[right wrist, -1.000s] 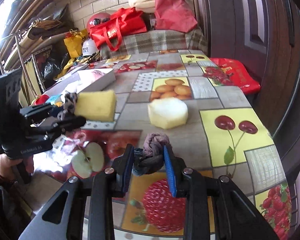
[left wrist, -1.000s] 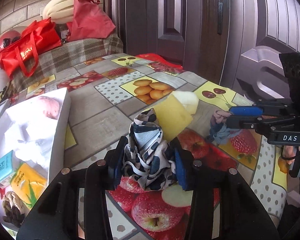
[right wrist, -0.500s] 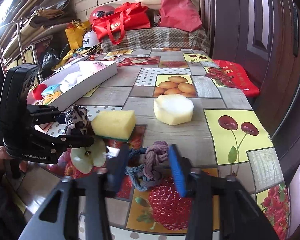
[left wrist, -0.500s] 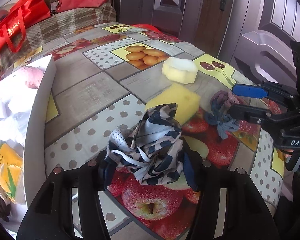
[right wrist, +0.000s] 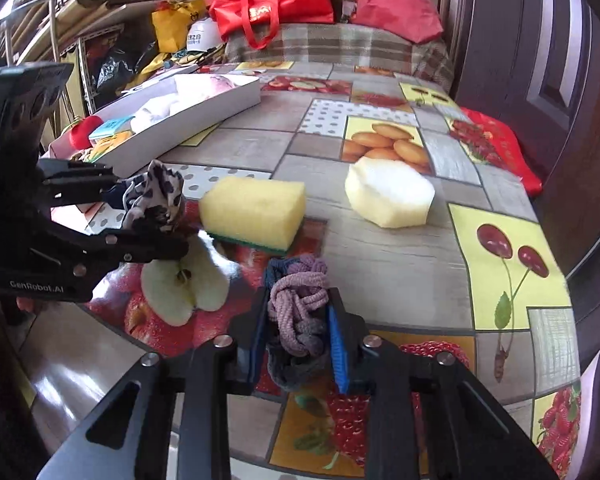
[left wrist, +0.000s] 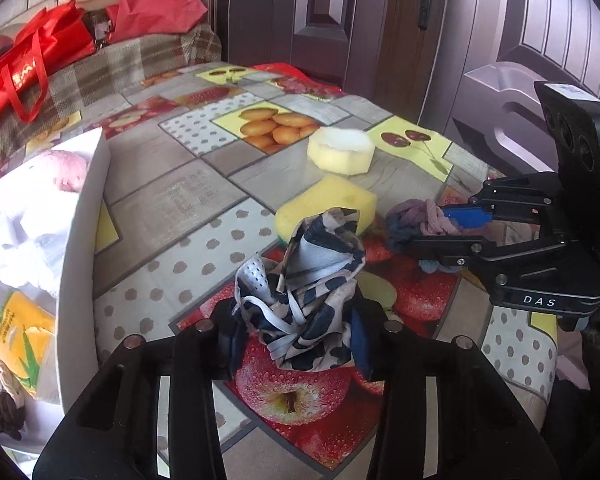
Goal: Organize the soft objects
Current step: 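Carry cow-print cloth over tray with left gripper while right gripper carries rope toy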
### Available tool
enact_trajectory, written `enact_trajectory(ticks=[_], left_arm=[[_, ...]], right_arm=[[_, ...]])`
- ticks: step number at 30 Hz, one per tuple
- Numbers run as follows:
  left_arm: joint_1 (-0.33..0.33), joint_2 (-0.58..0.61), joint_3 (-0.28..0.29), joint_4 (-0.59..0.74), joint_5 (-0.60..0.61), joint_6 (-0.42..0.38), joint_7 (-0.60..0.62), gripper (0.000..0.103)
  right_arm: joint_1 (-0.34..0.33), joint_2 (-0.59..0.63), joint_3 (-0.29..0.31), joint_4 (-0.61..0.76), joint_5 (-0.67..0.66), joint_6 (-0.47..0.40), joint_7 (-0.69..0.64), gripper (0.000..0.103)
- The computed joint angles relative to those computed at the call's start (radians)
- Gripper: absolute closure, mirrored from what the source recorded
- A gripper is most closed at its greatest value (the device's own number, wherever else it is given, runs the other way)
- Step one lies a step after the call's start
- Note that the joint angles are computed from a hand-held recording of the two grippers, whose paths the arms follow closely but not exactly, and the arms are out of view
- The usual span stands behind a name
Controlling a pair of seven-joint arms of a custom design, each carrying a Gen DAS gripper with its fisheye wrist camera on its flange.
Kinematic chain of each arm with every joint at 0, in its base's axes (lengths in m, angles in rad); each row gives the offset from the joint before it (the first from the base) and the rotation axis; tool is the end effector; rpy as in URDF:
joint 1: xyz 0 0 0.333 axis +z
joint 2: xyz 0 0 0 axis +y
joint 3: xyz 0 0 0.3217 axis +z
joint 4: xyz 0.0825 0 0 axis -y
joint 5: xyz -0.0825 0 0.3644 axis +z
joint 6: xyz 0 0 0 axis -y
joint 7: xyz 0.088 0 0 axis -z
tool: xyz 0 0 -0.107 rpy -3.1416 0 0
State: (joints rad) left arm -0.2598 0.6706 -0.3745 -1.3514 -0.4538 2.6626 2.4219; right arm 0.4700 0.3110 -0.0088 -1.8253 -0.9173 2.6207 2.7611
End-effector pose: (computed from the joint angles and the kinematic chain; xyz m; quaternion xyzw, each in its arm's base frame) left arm 0.6626 -0.3709 0.4340 -0.2613 0.8764 -0.3959 0.0833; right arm 0.5752 0.3069 0.4270 -0.6479 0.6632 -0.2982 0.2269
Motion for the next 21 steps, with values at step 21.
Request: enact_trajectory(ticks=[21], left_arm=[[0.495,0.023,-0.599,-0.244,-0.429,0.606,0.601,0.062]], right_arm=[[0.097,0.112,0.014,0.229,-0.685,-0.099,0.611,0.079]])
